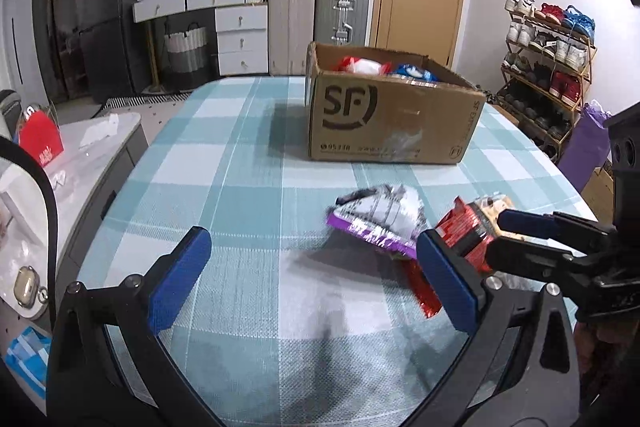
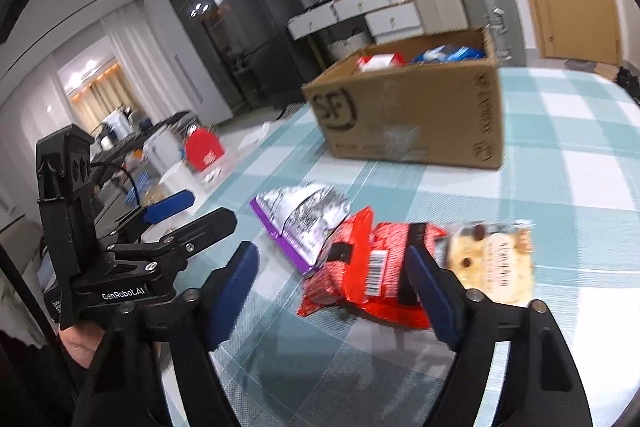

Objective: Organize snacks
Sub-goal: 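Grasp the red chip bag with the right gripper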

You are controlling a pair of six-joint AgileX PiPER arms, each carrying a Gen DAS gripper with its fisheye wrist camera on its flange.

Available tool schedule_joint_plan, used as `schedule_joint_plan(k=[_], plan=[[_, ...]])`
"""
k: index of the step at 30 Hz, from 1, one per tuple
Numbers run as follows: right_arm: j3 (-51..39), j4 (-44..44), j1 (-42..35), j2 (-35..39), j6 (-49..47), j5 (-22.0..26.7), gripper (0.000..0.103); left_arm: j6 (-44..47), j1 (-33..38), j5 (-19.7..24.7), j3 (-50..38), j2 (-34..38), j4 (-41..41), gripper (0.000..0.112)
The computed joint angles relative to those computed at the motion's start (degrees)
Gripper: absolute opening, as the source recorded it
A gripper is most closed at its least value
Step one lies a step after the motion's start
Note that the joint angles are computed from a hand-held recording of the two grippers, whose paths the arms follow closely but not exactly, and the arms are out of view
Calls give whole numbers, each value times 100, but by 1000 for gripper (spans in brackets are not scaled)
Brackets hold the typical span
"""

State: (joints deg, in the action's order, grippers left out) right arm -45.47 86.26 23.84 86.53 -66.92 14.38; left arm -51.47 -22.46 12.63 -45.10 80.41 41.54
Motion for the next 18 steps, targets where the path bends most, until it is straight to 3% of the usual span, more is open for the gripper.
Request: schedule_joint_plan(k=[2,6,8,11,14,18], plan=[[-111,-30,18,173,-32,-8,77,276,115,-129,9,101,-298,103],[-357,-553,57,461,353,41,69,1848,415,-355,-17,287,-1930,102],[-512,-1105,136,609,827,14,47,1977,468,-404,5,301,-2106,102],[-668,-2442,393,689,1895,-255,41,2191,575,-466,46,297,-2346,102],[-890,-3327,472,869,2645,-88,32,2847,644,-498,-15,400,-3050,102],[-874,-2800,446,895,2166,-62,28,3145,673,-497,11,384,-3415,102]])
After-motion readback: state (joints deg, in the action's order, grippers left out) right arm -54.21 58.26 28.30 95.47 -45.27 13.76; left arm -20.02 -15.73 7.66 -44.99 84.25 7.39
